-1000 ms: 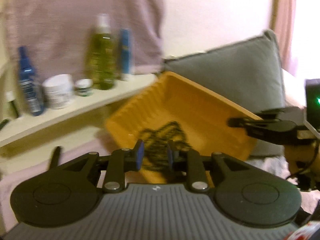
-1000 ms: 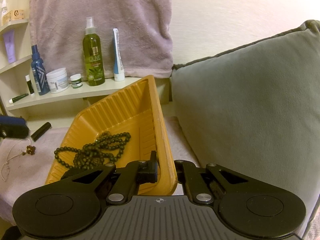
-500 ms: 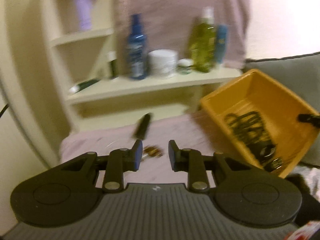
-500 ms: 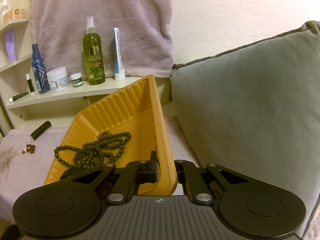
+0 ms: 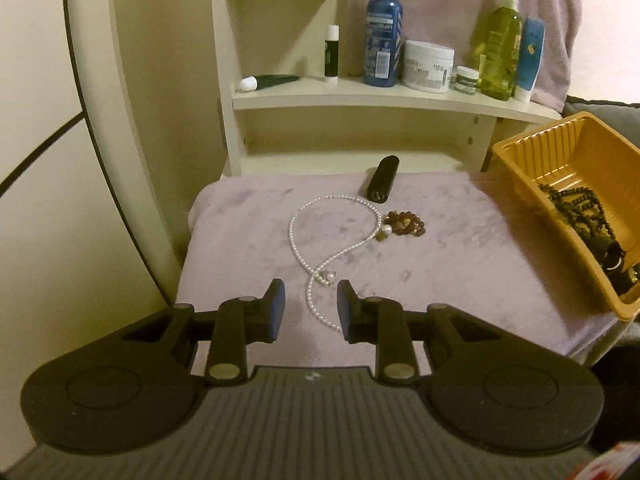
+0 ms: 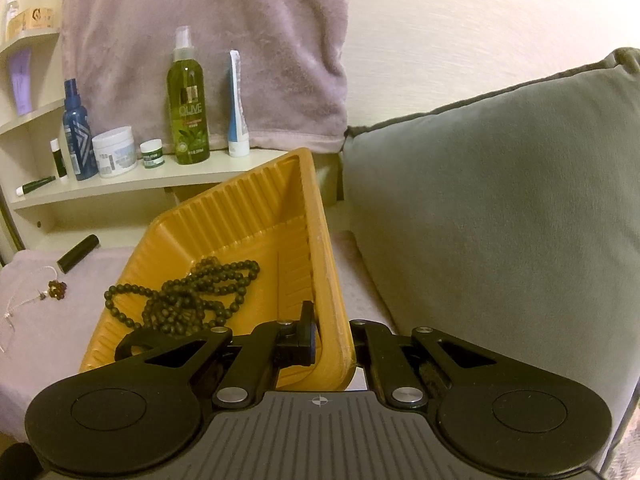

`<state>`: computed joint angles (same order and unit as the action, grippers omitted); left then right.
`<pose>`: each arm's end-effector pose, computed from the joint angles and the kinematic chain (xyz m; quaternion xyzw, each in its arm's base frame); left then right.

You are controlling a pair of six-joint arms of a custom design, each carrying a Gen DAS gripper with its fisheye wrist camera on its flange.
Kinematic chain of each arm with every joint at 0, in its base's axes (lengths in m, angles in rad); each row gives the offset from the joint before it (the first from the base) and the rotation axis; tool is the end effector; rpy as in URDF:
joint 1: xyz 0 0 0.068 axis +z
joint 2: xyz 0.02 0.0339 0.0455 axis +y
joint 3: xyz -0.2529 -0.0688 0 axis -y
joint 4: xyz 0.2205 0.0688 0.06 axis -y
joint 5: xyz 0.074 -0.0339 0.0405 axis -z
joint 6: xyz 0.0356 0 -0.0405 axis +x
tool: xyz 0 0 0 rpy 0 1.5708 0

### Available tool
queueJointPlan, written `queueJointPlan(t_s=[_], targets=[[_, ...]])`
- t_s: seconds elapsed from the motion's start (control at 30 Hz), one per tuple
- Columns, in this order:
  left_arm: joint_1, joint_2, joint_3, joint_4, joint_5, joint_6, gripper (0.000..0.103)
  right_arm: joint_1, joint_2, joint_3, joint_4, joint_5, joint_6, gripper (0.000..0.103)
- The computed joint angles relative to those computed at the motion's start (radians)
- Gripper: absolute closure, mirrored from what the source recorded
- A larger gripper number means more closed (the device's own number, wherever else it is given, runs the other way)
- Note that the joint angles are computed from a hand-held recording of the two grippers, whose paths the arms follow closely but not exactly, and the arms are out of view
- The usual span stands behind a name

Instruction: Organize jewelry

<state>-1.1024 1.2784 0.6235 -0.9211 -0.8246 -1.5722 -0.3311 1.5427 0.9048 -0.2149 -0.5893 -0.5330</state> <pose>0.0947 -0.1292 0.1708 -0.2122 0.8913 0.0950 0.3893 0.2844 -0.0768 0.2052 -0.1918 0.8811 0.1061 0.4192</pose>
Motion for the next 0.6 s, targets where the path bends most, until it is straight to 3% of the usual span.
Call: queueJointPlan(t_s=[0.4,0.6], targets=[[0.211,0.020,-0.105,0.343,0.056,0.300,0.078,0.002,0.017,0.002,0.009,0.018,-0.006,0.098],[0.245,0.089,-0.099,0.407,0.069,0.371,0.079,0.001,0.019,0.004,0.006,0.019,-0.008,0.098]])
